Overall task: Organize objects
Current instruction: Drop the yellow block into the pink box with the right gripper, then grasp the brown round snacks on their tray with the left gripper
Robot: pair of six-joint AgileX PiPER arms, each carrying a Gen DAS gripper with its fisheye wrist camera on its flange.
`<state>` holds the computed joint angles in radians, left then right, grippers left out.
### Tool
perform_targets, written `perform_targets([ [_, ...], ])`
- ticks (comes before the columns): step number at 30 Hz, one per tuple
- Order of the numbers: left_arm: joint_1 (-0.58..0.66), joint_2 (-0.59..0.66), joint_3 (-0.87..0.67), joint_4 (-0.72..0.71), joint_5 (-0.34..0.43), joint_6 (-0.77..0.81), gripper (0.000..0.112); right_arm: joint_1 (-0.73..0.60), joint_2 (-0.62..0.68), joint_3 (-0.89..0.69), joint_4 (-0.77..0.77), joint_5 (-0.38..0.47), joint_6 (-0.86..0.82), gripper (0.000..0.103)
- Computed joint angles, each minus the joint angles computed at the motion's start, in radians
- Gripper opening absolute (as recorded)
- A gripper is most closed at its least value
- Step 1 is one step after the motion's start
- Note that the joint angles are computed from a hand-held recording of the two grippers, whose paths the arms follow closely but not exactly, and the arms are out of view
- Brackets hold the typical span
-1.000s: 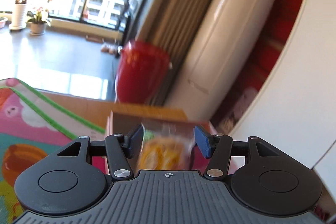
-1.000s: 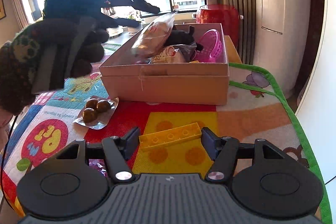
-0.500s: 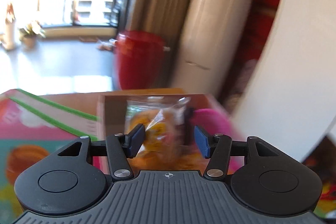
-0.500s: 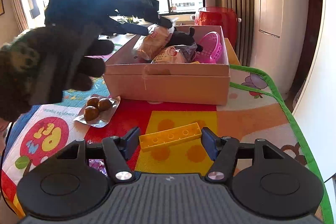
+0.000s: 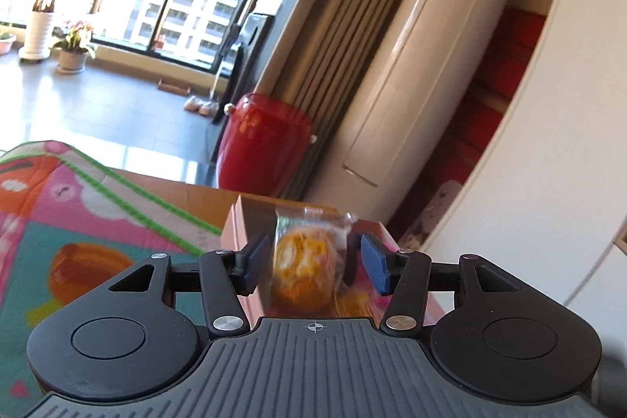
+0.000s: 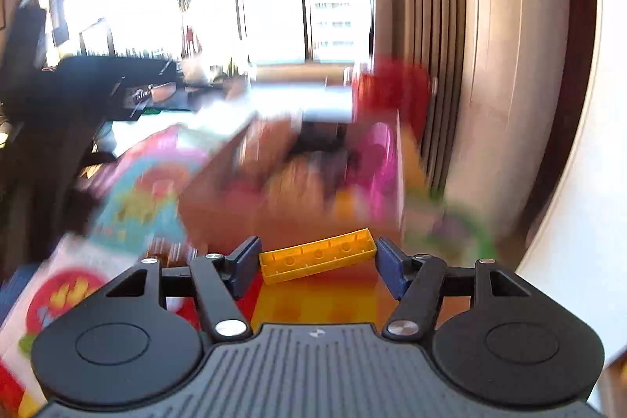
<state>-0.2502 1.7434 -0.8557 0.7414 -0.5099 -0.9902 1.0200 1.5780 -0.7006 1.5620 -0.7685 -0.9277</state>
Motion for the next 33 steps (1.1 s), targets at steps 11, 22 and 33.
perform_targets([
  [11, 0.098, -0.247, 0.395, 0.141, -0.008, 0.187, 0.057, -0.293, 0.033, -0.277, -0.038, 0.162, -0.305, 0.100],
  [22, 0.163, -0.114, 0.382, 0.195, -0.060, 0.175, 0.056, -0.056, 0.057, 0.045, 0.012, 0.128, 0.053, 0.103],
  [33, 0.164, -0.046, 0.283, 0.330, -0.014, -0.055, 0.057, -0.007, 0.197, 0.036, -0.070, 0.173, 0.273, 0.103],
])
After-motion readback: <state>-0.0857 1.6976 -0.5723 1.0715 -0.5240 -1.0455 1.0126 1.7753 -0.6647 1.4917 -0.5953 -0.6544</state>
